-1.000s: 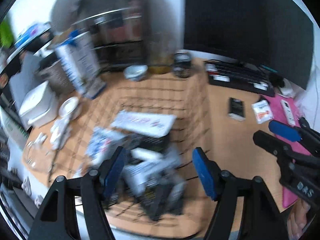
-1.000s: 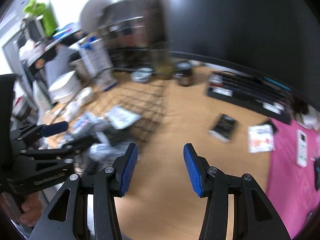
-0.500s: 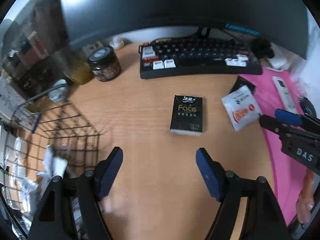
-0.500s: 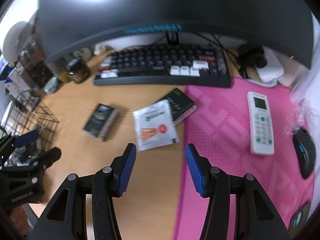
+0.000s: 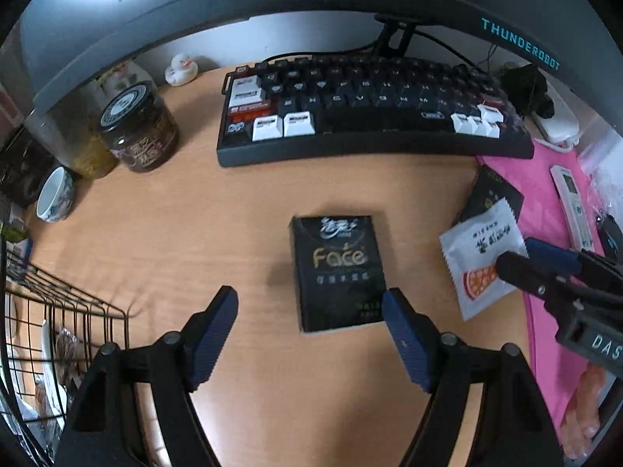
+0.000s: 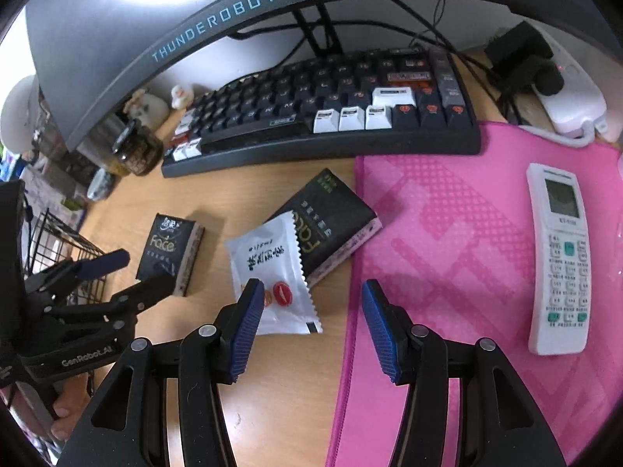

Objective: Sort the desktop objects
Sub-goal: 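Move both grippers back toward the remaining Face packs and sachet, then grasp the white pizza sachet with the right gripper while the left grasps a Face pack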

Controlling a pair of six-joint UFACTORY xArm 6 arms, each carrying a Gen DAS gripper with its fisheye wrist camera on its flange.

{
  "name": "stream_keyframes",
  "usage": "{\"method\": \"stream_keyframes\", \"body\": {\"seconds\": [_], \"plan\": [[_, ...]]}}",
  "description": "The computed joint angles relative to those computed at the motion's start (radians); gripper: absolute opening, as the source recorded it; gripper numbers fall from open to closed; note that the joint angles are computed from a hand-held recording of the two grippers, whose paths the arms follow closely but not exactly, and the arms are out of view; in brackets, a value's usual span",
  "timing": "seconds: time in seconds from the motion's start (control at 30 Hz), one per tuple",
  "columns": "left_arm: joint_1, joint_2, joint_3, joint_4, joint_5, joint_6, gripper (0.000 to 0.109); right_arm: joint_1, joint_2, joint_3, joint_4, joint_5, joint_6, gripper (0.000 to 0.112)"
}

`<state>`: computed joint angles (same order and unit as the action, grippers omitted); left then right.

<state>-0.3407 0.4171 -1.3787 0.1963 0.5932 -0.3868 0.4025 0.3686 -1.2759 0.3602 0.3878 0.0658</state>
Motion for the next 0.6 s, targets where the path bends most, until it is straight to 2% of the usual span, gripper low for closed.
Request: {"method": "stream_keyframes", "body": {"seconds": [0.1,0.23,0.4,0.47,0.5,0.6], "plan": [[0.004,0.017,-0.026,-0.028,0.006,0.016,0.079,0.006,0.007,-0.011,0.003,-0.003,-0.004,0.053],[0.009,0.039,-0.064,-0.057,0.022,0.034,0.079,0.007,0.026,-0.039,0.178,0.033,-0.142,0.053],[0.009,0.074,-0.103,-0.053,0.043,0.028,0.079,0.01,0.024,-0.037,0.163,0.032,-0.138,0.052],[0.009,0.077,-0.103,-0.043,0.042,0.019,0.079,0.015,0.021,-0.035,0.162,0.032,-0.143,0.038],[0.008,0.079,-0.105,-0.036,0.041,0.015,0.079,0.017,0.021,-0.035,0.151,0.033,-0.139,0.028],[0.007,0.083,-0.108,-0.058,0.05,0.04,0.072,0.026,0.016,-0.029,0.111,0.03,-0.118,0.02]]}}
